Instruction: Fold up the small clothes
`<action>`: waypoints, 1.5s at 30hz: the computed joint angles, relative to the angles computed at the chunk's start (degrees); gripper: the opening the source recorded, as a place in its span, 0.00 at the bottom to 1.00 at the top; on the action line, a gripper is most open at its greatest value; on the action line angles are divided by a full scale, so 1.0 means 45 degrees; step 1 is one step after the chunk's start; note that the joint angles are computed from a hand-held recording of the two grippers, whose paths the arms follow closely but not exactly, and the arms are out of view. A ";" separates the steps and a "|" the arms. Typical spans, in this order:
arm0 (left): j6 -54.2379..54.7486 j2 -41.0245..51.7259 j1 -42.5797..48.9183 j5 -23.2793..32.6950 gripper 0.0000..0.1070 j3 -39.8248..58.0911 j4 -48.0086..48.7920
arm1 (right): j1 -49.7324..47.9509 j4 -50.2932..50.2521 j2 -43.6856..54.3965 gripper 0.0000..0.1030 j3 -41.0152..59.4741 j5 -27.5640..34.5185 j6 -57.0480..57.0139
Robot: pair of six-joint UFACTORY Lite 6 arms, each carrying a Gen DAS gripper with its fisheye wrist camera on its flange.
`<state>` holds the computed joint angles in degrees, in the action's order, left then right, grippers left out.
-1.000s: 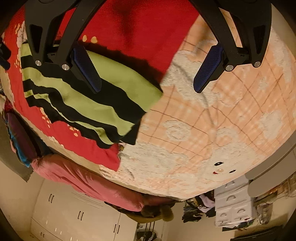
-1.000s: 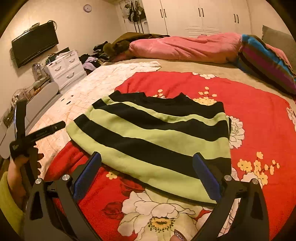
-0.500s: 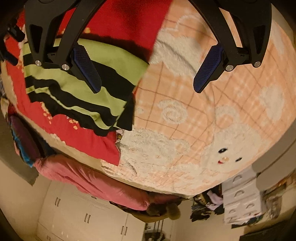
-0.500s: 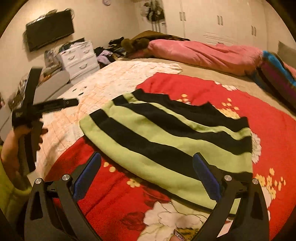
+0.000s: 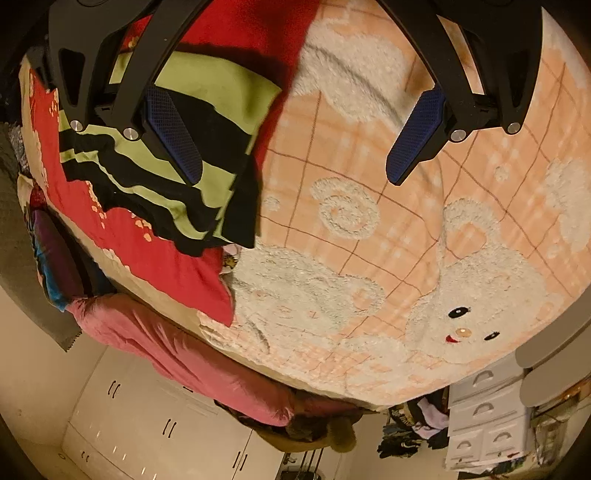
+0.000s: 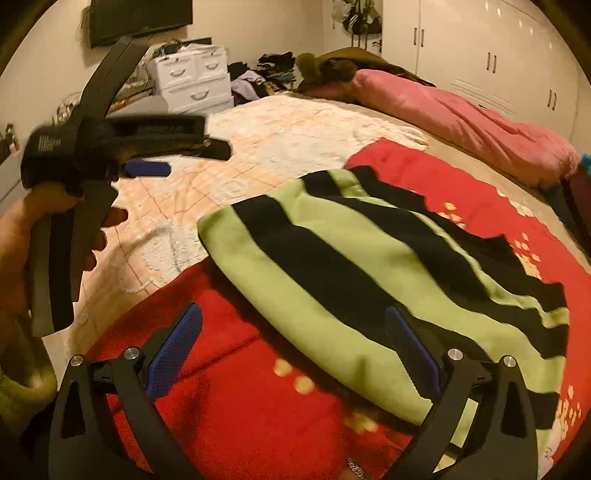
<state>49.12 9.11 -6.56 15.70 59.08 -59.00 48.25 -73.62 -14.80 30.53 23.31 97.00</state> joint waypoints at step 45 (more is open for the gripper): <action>-0.3640 0.8979 -0.0884 0.6564 0.54 0.9943 -0.0385 | -0.0691 -1.0404 0.1617 0.28 -0.1008 0.0923 0.9757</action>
<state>32.74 49.52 -10.54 45.24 103.82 -60.73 45.14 -120.44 -7.52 25.99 27.46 140.91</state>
